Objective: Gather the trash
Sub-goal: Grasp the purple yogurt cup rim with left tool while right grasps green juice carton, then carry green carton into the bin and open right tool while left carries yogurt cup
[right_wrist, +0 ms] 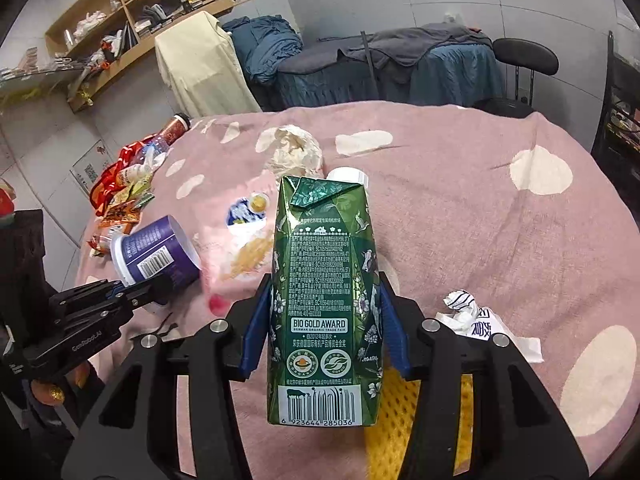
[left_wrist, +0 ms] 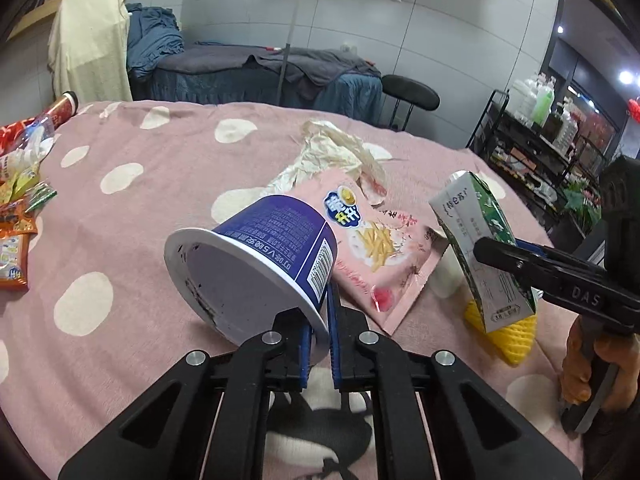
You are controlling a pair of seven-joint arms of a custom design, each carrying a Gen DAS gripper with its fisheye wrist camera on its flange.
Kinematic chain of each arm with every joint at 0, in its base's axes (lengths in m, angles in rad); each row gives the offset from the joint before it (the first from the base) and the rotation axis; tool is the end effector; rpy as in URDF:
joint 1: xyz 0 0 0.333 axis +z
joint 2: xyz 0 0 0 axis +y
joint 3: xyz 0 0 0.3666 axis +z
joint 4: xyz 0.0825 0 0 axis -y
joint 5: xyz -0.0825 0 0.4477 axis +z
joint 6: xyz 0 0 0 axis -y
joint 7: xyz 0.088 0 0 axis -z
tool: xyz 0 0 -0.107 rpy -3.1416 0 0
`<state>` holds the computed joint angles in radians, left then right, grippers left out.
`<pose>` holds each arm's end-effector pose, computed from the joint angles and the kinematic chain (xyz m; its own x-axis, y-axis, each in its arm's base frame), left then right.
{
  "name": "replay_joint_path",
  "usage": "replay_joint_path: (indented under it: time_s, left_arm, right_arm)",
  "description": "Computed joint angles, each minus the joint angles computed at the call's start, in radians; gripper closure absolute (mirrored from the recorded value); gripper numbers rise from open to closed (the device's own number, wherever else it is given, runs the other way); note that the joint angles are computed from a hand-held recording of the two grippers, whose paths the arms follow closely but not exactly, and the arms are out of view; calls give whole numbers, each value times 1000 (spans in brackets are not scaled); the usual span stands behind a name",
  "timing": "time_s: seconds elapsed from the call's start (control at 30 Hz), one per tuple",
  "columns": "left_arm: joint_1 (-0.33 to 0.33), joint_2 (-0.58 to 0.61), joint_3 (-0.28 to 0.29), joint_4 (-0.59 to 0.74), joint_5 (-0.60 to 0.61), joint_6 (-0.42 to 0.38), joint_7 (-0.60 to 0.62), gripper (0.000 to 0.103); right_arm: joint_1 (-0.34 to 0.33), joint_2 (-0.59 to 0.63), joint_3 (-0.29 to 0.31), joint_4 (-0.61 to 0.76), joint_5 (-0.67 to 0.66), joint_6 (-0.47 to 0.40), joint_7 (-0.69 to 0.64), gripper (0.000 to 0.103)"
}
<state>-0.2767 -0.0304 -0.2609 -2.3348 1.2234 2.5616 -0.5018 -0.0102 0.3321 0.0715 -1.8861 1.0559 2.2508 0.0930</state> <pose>0.4778 -0.3016 0.3743 0.4405 -0.8764 0.1947 -0.5715 -0.4410 -0.6921 0.7018 0.0641 0.3568 0.7872 -0.5396 -0.2986 -0.5718 -0.4573 -0.6811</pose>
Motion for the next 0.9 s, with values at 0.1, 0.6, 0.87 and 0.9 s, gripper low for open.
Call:
replay_joint_path:
  time_s: [0.1, 0.6, 0.87, 0.9]
  left_arm:
    - [-10, -41, -15, -24, 19, -16, -47, 95]
    - [-73, -63, -84, 14, 87, -98, -127, 95]
    - [-110, 4, -77, 76, 132, -69, -148, 95]
    - [-114, 12, -74, 84, 136, -65, -146, 95]
  right_arm:
    - [-24, -61, -4, -59, 51, -33, -68, 53]
    - [-85, -180, -120, -185, 120, -174, -144, 53]
    - [-134, -182, -151, -195, 143, -192, -137, 53]
    - [-143, -181, -156, -195, 149, -198, -134, 53]
